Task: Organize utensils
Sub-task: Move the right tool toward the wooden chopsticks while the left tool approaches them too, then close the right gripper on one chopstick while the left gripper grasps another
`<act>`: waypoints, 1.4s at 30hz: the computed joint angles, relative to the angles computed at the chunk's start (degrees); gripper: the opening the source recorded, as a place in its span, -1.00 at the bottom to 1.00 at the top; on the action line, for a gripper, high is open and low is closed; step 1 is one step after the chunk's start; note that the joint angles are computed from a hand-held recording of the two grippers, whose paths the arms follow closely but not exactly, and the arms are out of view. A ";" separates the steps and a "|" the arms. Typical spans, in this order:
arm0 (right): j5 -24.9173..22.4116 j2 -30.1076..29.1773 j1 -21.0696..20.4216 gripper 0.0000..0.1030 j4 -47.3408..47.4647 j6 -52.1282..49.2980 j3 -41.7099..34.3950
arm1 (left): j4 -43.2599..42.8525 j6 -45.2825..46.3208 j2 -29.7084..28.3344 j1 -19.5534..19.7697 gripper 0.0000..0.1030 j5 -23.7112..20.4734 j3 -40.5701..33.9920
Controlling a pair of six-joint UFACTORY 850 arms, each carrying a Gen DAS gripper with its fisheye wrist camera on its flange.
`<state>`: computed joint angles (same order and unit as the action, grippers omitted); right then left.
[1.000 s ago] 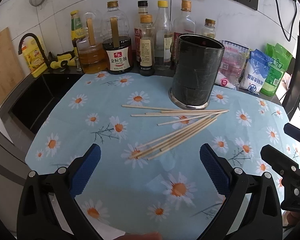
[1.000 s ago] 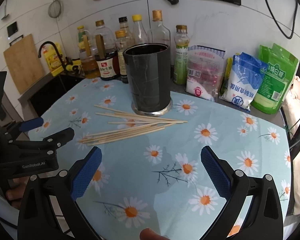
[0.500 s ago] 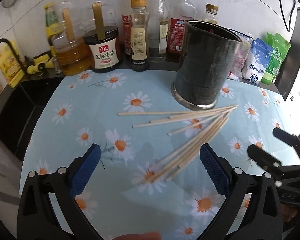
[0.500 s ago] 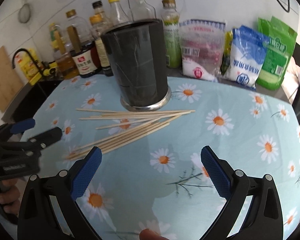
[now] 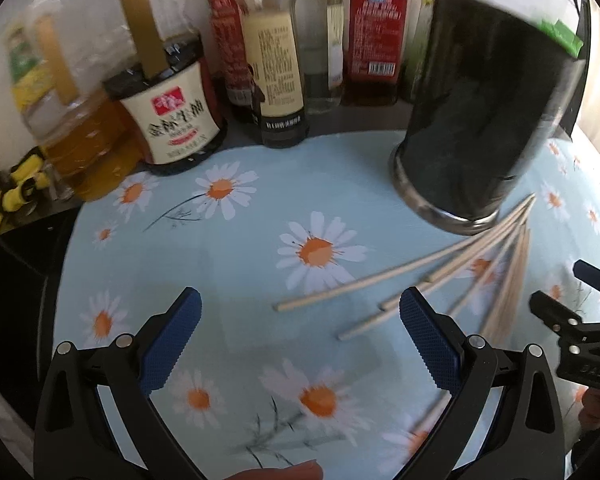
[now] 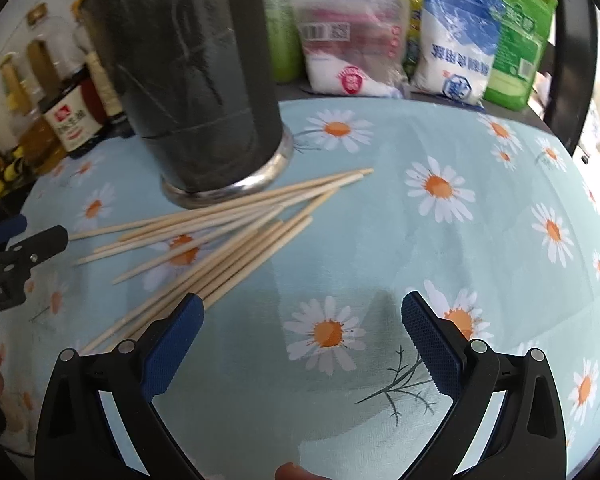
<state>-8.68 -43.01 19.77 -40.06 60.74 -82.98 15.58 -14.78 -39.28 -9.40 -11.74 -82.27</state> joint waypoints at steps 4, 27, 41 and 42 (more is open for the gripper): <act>-2.73 -1.07 0.51 0.85 1.22 1.29 -1.67 | -8.56 12.43 -2.82 0.69 0.89 -1.49 -3.45; -16.55 -3.49 1.69 0.86 11.41 2.91 -7.11 | -29.15 51.75 -14.83 2.09 0.91 -10.76 -21.81; -16.90 -5.48 2.24 0.86 13.64 2.70 -10.75 | -34.17 62.61 -30.95 3.73 0.92 -32.32 -50.22; -18.79 -6.38 2.59 0.84 12.48 3.23 -12.08 | -34.61 62.75 -31.38 3.81 0.92 -32.52 -50.93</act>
<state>-27.46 -49.39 22.36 -27.58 63.97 -95.05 -19.02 47.98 -70.66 -5.59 -44.26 -133.20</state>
